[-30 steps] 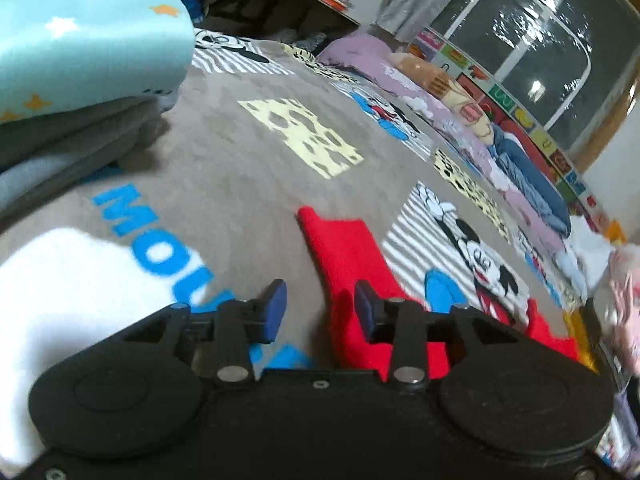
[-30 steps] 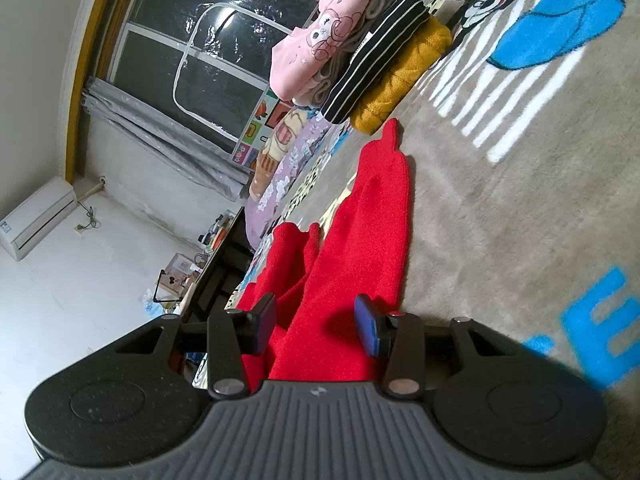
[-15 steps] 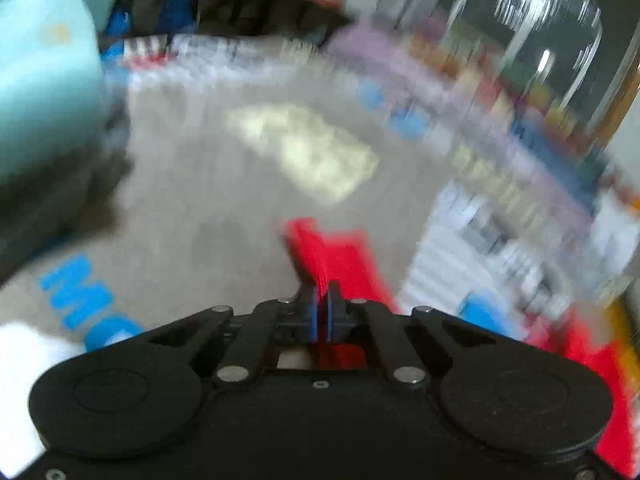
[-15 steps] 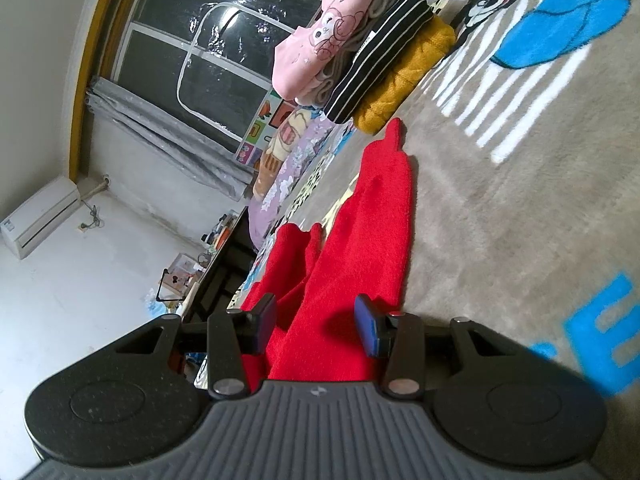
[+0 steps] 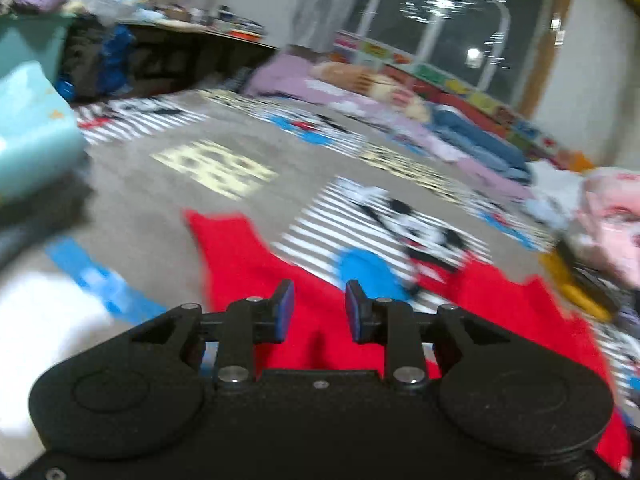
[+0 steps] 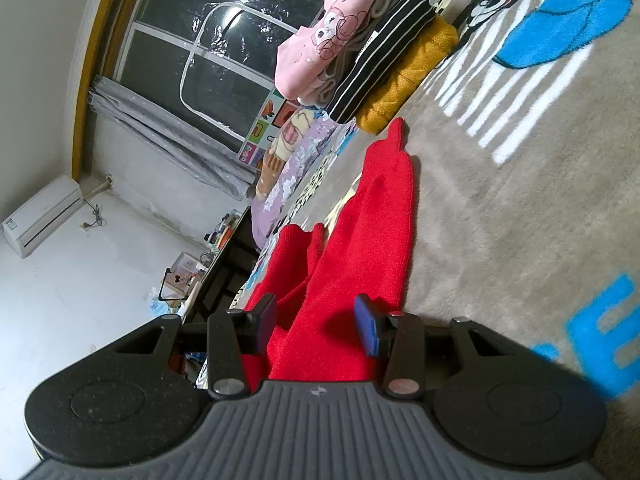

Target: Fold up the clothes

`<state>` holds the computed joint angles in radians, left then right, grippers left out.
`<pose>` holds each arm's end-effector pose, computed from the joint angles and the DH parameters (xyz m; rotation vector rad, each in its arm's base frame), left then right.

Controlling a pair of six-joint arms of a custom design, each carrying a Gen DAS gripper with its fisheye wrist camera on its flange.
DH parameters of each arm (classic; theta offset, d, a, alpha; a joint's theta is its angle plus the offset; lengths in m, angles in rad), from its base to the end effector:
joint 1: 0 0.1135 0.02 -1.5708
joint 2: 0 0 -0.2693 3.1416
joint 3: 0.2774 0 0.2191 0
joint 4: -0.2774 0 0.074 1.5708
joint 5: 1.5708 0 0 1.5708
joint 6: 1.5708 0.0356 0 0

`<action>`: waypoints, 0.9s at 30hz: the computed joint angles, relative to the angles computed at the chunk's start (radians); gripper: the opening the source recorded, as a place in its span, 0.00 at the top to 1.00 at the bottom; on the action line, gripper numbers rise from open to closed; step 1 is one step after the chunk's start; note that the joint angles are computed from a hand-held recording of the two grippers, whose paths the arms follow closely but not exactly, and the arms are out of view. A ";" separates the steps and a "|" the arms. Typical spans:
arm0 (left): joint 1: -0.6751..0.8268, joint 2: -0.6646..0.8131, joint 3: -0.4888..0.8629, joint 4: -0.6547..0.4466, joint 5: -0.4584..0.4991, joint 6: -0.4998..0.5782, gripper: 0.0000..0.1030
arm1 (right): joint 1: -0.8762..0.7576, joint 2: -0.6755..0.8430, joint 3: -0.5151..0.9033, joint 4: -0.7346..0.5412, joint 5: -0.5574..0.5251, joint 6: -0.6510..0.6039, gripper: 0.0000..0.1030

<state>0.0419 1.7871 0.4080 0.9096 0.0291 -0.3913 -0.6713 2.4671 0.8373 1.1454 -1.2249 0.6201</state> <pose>0.2744 0.0105 0.1315 -0.4225 2.0051 -0.2480 0.2980 -0.1939 0.0277 0.4585 1.8375 1.1975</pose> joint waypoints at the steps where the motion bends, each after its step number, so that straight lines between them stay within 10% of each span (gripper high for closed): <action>1: -0.029 0.009 -0.016 0.029 0.009 -0.013 0.65 | -0.001 0.002 0.001 0.004 -0.003 0.004 0.58; 10: -0.170 0.152 0.011 0.115 0.004 -0.013 0.59 | -0.009 0.003 0.008 -0.004 -0.016 0.039 0.60; 16: -0.149 0.203 0.062 0.100 0.045 -0.044 0.59 | 0.006 -0.042 0.094 -0.284 0.035 -0.014 0.74; 27: -0.076 0.242 0.068 0.140 0.183 -0.102 0.59 | 0.095 0.019 0.502 -0.700 0.178 -0.083 0.71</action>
